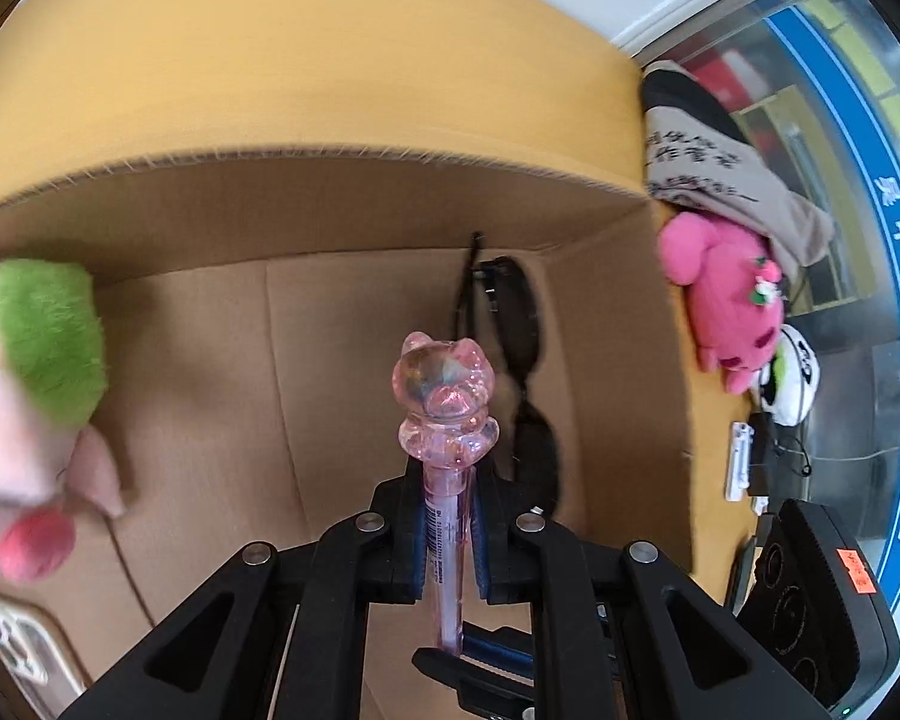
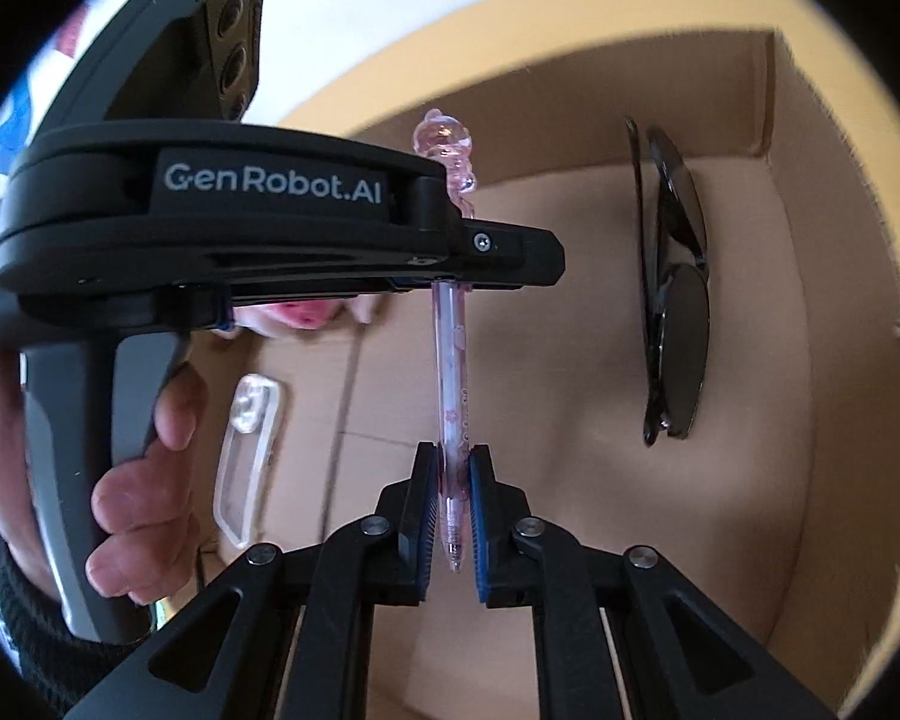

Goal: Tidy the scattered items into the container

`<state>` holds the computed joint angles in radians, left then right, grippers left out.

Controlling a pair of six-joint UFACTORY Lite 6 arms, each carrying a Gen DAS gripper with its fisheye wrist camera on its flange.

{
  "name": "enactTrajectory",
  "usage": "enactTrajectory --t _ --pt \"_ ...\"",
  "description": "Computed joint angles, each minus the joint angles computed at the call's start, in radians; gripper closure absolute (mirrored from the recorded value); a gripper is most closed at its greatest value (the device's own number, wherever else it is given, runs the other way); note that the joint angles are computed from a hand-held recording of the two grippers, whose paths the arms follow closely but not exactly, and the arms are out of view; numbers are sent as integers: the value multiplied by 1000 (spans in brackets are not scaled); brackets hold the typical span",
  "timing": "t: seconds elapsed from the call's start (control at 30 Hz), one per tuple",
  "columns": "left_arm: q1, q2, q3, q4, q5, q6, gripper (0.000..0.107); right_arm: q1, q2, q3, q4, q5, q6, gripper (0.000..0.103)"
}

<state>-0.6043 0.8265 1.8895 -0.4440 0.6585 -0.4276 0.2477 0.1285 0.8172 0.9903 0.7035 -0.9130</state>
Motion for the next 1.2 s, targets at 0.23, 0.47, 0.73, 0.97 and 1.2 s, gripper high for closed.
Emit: enactTrajectory --t 0.23,0.47,0.73,0.97,1.2 --pt "20 66 -7 -77 -26 88 96 17 101 -5 75 -71 -59 94" --pt "30 -8 -128 -155 -101 134 81 40 75 -24 68 -118 -69 92" --pt "7 -216 -319 -32 -153 51 49 46 -46 -105 85 -126 -90 81" --pt "-125 -593 -622 411 -226 -377 39 89 -402 -278 -94 -160 109 49" --pt "-499 -975 -838 1125 96 -1109 18 333 -958 -483 -583 -189 799 28"
